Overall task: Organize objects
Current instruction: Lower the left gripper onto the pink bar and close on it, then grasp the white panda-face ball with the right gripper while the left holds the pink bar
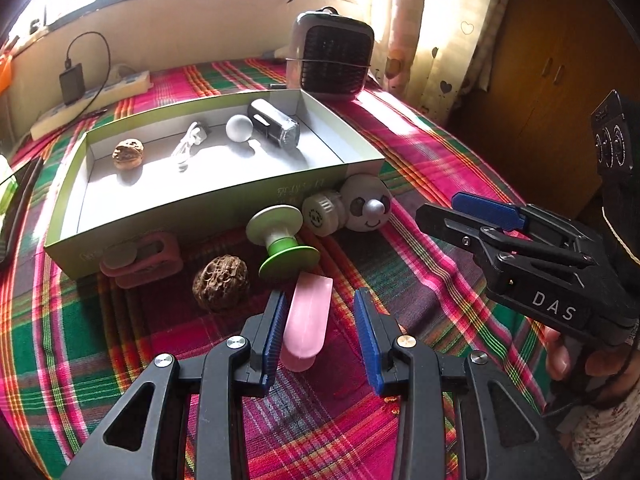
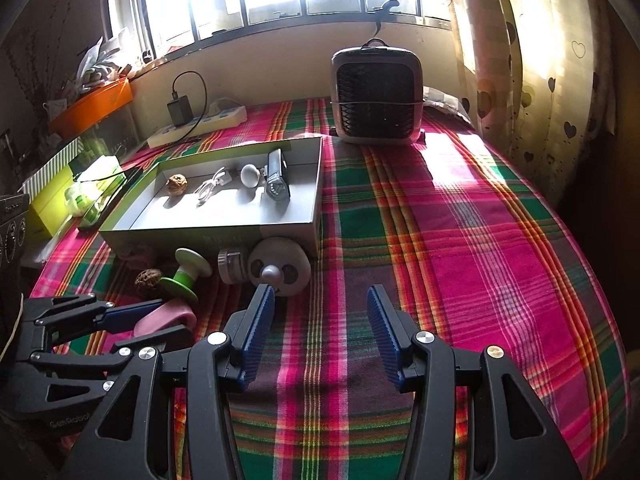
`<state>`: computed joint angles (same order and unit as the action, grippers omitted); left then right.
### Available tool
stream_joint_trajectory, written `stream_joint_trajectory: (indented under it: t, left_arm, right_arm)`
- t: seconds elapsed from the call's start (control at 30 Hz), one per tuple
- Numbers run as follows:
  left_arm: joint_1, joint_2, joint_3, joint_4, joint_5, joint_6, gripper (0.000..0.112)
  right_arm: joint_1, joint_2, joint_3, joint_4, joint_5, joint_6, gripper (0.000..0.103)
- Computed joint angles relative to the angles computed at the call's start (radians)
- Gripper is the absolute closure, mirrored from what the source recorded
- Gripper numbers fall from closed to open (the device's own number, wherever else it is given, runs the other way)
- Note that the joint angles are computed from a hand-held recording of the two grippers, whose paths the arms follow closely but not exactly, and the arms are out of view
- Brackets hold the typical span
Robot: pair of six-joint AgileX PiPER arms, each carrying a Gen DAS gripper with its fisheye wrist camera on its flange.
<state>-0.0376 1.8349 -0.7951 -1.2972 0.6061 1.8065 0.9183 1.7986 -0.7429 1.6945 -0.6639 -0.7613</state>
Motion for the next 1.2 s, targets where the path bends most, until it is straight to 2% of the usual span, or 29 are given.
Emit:
stream_joint_trajectory:
  t: [0.23,0.37,0.73,0.87,1.2]
  left_arm:
    - [-0.014,-0.003,0.008,-0.037,-0.027,0.024,0.081]
    - [-0.019,-0.010,0.020,-0.071,-0.064,0.051,0.096]
    - [0.028,-0.006,0.023,-0.066,-0.030,0.051,0.096]
    - [0.042,-0.002,0.022,-0.063,-0.012,0.051,0.096]
    - [0.054,0.008,0.012,-0.050,0.013,0.033,0.096]
  right_arm:
    - [-0.045,0.010,-0.008,-0.050,0.072,0.009,0.053]
    - [-0.088,0.028,-0.025,-0.063,0.139,-0.025,0.053]
    - [-0.174,0.062,-0.067,-0.088,0.264,-0.067,0.053]
    - [-0.180,0.076,-0.091,-0.068,0.267,-0.119,0.048]
    - [-0.194,0.100,-0.135,-0.001,0.264,-0.231,0.048]
